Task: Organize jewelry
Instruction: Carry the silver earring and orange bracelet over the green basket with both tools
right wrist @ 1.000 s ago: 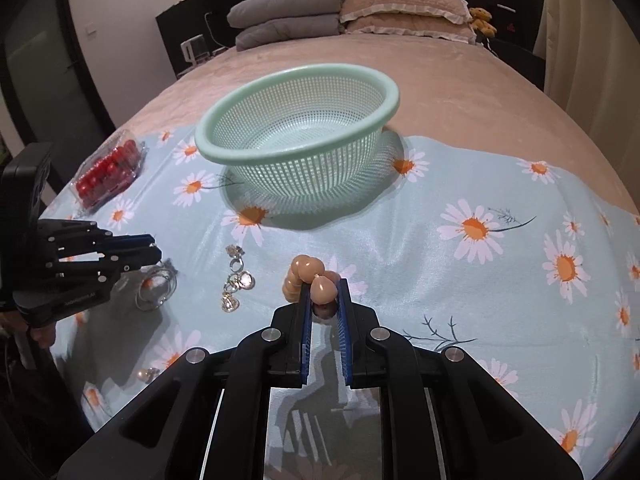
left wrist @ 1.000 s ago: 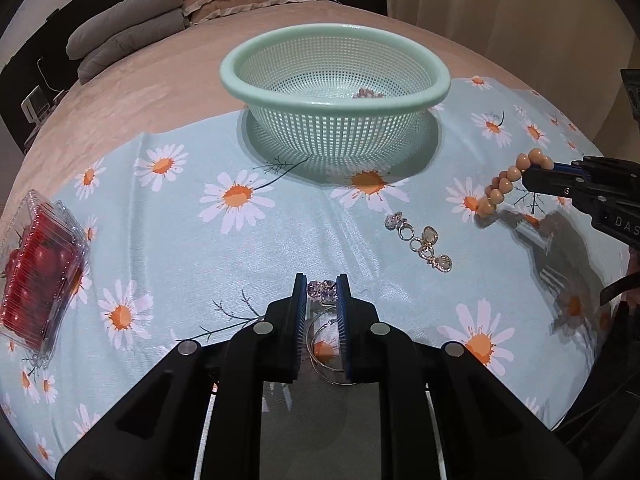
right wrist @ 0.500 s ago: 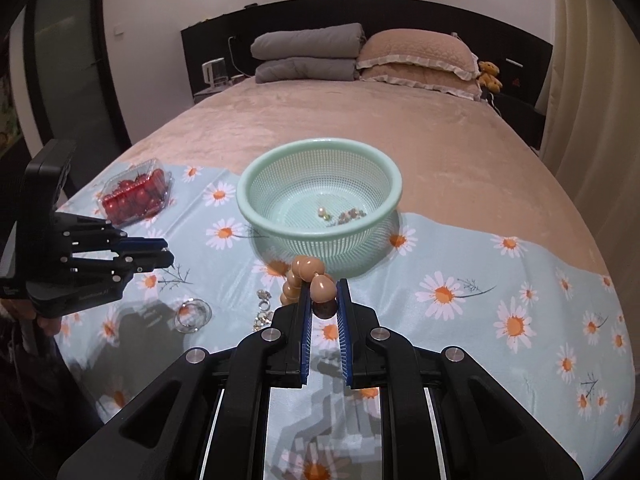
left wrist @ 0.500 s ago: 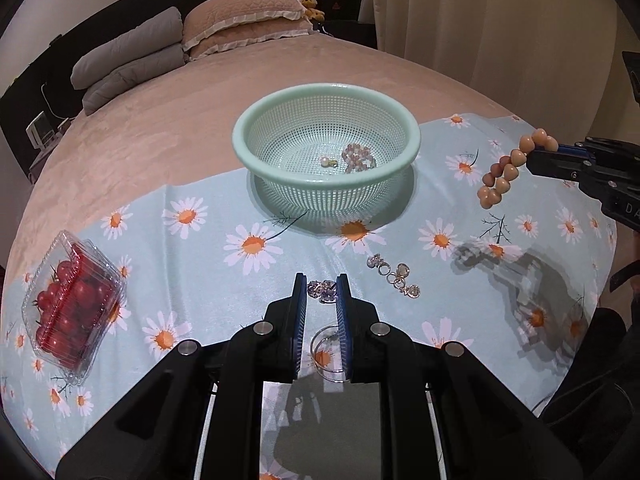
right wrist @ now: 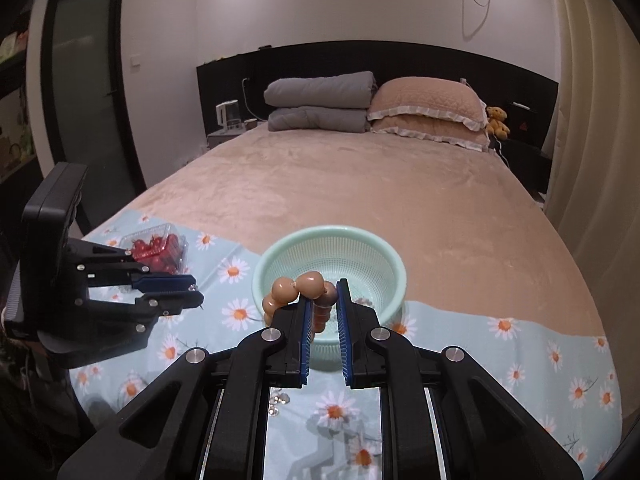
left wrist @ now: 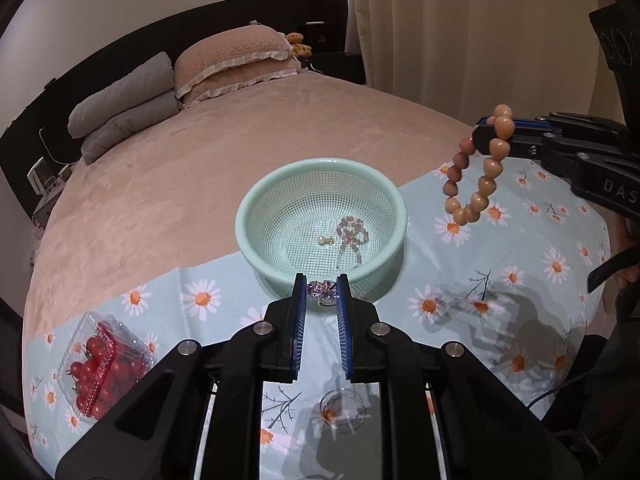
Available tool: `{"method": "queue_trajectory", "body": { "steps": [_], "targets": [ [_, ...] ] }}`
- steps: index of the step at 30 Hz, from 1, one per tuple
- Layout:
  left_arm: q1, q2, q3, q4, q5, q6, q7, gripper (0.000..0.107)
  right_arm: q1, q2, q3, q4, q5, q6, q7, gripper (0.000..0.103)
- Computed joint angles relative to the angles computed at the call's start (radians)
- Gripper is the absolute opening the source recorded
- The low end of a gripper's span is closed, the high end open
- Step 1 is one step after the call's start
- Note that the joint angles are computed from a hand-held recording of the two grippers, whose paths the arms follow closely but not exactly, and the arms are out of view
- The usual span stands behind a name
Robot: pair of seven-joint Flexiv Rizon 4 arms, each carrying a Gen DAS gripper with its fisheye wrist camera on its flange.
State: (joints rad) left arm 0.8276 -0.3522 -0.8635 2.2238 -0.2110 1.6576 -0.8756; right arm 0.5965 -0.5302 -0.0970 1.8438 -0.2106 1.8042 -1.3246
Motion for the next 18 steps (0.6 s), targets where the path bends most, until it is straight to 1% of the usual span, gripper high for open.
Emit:
{"method": "queue_trajectory", "body": {
  "steps": [2,4,7,10,12,14,17,18],
  "targets": [
    [-0.027,0.005,0.023,-0.024,-0.002,-0.005,0.002,0.015,-0.009,-0.014,0.006,-0.032,-0.005,-0.014,0.006,0.011],
    [-0.041,-0.001,0.027,-0.049,-0.014,-0.017,0.016,0.016,-0.024,-0.028,0.018,-0.061,-0.014,-0.031,0.013,0.011],
    [-0.105,-0.017,0.082,-0.094,-0.042,-0.034,0.036,0.016,-0.051,-0.052,0.042,-0.101,-0.037,-0.054,0.019,0.011],
    [-0.176,-0.039,0.149,-0.138,-0.071,-0.060,0.061,0.016,-0.099,-0.077,0.091,-0.136,-0.061,-0.077,0.022,0.011],
    [-0.222,-0.060,0.194,-0.166,-0.086,-0.075,0.076,0.016,-0.115,-0.093,0.105,-0.156,-0.074,-0.092,0.025,0.011],
    [-0.247,-0.077,0.214,-0.183,-0.108,-0.090,0.095,0.016,-0.134,-0.113,0.125,-0.179,-0.087,-0.107,0.025,0.011],
    [-0.318,-0.105,0.289,-0.228,-0.129,-0.113,0.109,0.016,-0.156,-0.144,0.147,-0.216,-0.103,-0.135,0.024,0.011],
    [-0.331,-0.116,0.301,-0.241,-0.139,-0.121,0.117,0.016,-0.166,-0.156,0.160,-0.231,-0.108,-0.149,0.021,0.011]
  ]
}}
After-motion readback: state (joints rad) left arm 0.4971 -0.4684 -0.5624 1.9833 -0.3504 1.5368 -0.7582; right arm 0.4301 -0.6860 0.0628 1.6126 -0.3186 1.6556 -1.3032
